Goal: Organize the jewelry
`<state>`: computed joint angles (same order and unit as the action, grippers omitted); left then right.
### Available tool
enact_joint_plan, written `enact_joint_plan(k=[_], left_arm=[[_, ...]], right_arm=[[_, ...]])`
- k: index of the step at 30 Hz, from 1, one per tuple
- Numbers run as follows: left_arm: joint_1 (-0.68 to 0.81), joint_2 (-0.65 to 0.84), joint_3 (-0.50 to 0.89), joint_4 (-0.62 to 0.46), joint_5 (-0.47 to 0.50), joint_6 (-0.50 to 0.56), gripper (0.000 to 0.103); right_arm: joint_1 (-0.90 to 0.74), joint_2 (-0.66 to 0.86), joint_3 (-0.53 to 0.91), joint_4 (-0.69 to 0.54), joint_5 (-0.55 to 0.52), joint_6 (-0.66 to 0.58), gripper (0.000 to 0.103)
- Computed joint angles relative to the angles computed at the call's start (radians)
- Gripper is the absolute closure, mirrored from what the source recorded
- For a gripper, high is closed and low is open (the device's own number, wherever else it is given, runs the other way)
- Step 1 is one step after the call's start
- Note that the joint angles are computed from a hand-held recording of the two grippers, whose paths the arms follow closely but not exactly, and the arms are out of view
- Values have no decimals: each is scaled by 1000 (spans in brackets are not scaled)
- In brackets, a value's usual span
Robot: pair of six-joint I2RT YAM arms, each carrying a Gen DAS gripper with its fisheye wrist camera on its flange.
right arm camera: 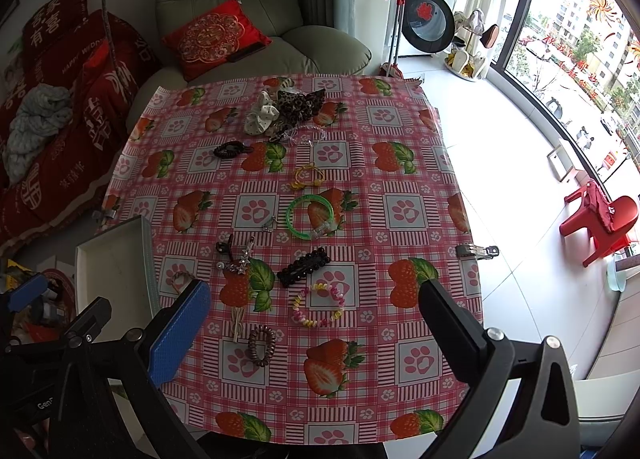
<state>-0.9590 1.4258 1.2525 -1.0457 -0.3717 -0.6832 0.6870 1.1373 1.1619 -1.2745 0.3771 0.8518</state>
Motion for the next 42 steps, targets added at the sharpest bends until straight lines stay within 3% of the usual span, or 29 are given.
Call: enact_joint_plan(k=[14, 21, 33, 42], left_arm=[[-1, -10, -41, 18, 14, -4, 0], [46, 42, -62, 63, 105, 22, 0], [168, 304, -20, 223, 220, 88, 0], [210, 550, 124, 311, 240, 133, 0]], right_arm=[[-5, -3, -42, 35, -13, -2, 0], [-65, -19, -93, 64, -64, -45, 0], [-300, 2, -298, 240, -221, -225, 0], [-523, 209, -336, 487, -318, -416, 0]])
